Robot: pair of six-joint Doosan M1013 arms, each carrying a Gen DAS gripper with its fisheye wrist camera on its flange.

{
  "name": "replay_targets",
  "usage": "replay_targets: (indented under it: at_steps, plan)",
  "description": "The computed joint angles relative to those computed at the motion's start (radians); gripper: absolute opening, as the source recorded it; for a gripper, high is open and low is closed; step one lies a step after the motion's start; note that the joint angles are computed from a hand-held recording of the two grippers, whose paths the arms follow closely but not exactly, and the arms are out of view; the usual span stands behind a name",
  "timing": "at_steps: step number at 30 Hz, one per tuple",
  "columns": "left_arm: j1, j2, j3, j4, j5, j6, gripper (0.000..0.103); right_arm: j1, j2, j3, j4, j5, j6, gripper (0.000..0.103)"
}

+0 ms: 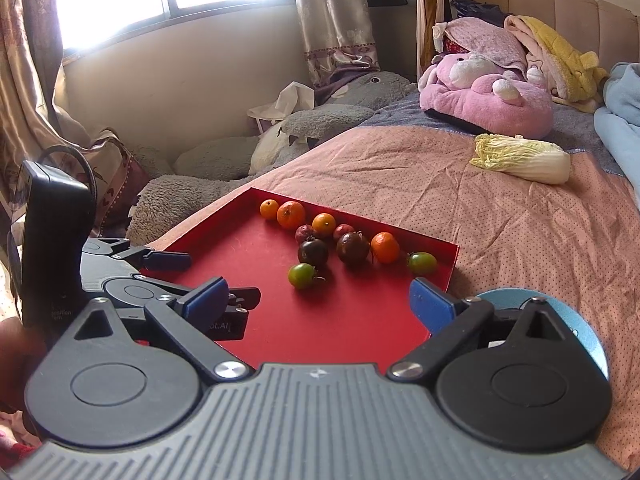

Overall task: Organize fruits
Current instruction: 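Move left gripper to green tomato while right gripper approaches dark purple tomato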

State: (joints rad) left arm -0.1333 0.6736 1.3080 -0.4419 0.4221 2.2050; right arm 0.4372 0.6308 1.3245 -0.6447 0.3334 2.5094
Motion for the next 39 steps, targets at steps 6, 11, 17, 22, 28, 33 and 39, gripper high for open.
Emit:
replay_targets:
  at_steps: [6,11,17,22,28,33,39]
  plan:
    - [0.002,0.009,-0.008,-0.004,0.007,0.004,0.084,-0.008,0.016,-0.021,0.085,-0.003,-0.081,0.087]
    - [0.006,0.014,-0.01,-0.034,0.011,0.027,0.084,-0.015,0.031,-0.039,0.154,-0.001,-0.159,0.077]
    - [0.008,0.024,-0.022,-0.043,0.012,0.032,0.084,-0.027,0.064,-0.086,0.249,0.023,-0.256,0.075]
    - [0.005,0.041,-0.043,-0.01,0.02,-0.011,0.084,-0.037,0.109,-0.149,0.305,0.053,-0.327,0.075]
    - [-0.002,0.06,-0.067,0.013,0.032,-0.036,0.084,-0.051,0.128,-0.169,0.299,0.06,-0.301,0.075]
    - [-0.011,0.076,-0.086,0.034,0.039,-0.066,0.084,-0.056,0.134,-0.17,0.32,0.061,-0.313,0.075]
    - [-0.018,0.094,-0.106,0.049,0.039,-0.082,0.077,-0.057,0.131,-0.161,0.315,0.061,-0.302,0.075]
